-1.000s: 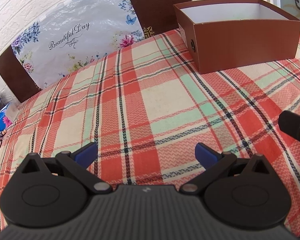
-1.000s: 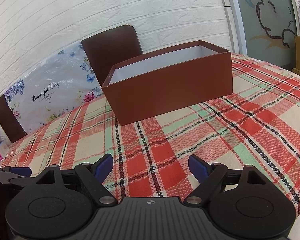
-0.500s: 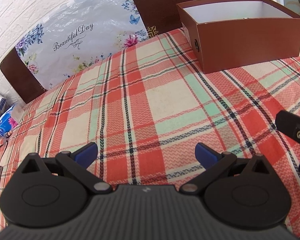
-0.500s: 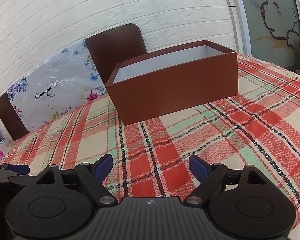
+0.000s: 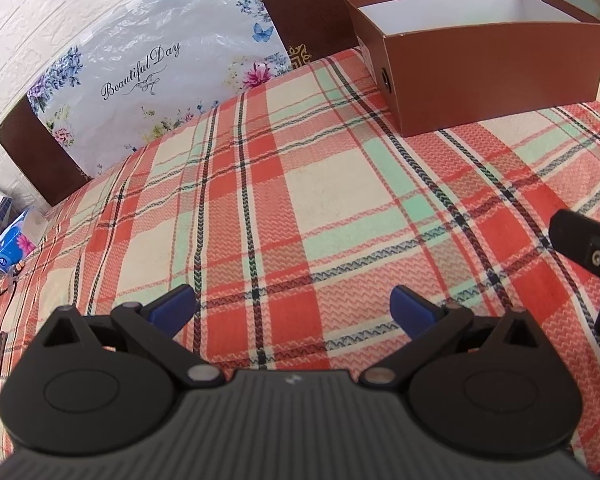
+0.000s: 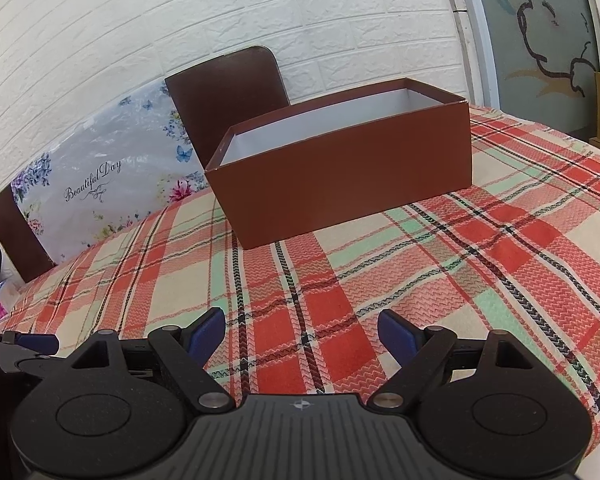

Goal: Organize objects

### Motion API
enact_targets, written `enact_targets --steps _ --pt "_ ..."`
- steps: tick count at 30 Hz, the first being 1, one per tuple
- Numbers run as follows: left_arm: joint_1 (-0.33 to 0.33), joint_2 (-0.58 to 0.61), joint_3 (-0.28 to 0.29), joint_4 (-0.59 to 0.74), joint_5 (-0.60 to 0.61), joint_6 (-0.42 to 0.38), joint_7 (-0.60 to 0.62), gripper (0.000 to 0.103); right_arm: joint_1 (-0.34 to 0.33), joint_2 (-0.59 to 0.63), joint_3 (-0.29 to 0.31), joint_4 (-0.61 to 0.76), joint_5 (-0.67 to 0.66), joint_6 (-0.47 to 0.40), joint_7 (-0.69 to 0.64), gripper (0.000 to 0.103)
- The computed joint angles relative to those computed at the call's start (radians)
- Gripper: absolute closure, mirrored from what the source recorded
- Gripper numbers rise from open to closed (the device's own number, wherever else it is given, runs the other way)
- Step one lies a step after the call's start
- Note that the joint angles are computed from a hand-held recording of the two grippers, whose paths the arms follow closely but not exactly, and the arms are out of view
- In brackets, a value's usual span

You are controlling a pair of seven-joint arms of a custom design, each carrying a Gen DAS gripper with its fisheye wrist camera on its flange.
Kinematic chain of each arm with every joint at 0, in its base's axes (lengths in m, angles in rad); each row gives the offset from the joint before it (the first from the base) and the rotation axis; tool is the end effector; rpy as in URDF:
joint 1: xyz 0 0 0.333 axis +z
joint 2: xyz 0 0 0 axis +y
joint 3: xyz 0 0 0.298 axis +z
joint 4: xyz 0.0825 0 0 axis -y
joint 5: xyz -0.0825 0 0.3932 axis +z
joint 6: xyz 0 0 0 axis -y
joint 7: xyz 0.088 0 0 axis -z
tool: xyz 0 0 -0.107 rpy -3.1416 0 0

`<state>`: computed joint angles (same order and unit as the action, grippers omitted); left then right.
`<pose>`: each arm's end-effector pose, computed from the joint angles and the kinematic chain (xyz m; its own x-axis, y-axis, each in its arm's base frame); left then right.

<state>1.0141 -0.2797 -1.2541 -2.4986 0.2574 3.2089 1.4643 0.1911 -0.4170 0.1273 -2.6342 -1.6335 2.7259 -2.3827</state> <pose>0.4938 -0.1529 0.3781 -0.3238 -0.8785 -0.3513 -0.5963 0.4778 -0.6451 0.3916 0.1662 0.3824 -0.3757 -0.8769 -0.2999 -0.3933 0.4439 -0.8052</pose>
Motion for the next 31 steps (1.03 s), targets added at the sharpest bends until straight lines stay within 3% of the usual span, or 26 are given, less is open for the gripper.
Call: enact_targets --steps 24,29,31 --pt "-0.086 0.036 0.093 -0.001 0.081 -0.019 -0.042 0.0 0.003 -0.002 0.0 -0.002 -0.002 -0.003 -0.003 0.02" --pt "-0.11 0.045 0.122 -0.008 0.088 -0.002 -0.039 0.0 0.002 -0.003 -0.002 -0.003 -0.009 -0.001 0.002 0.02" --pt "-0.157 0.059 0.166 -0.013 0.079 0.001 -0.023 0.0 0.003 -0.002 -0.001 -0.003 -0.011 -0.003 0.004 0.02"
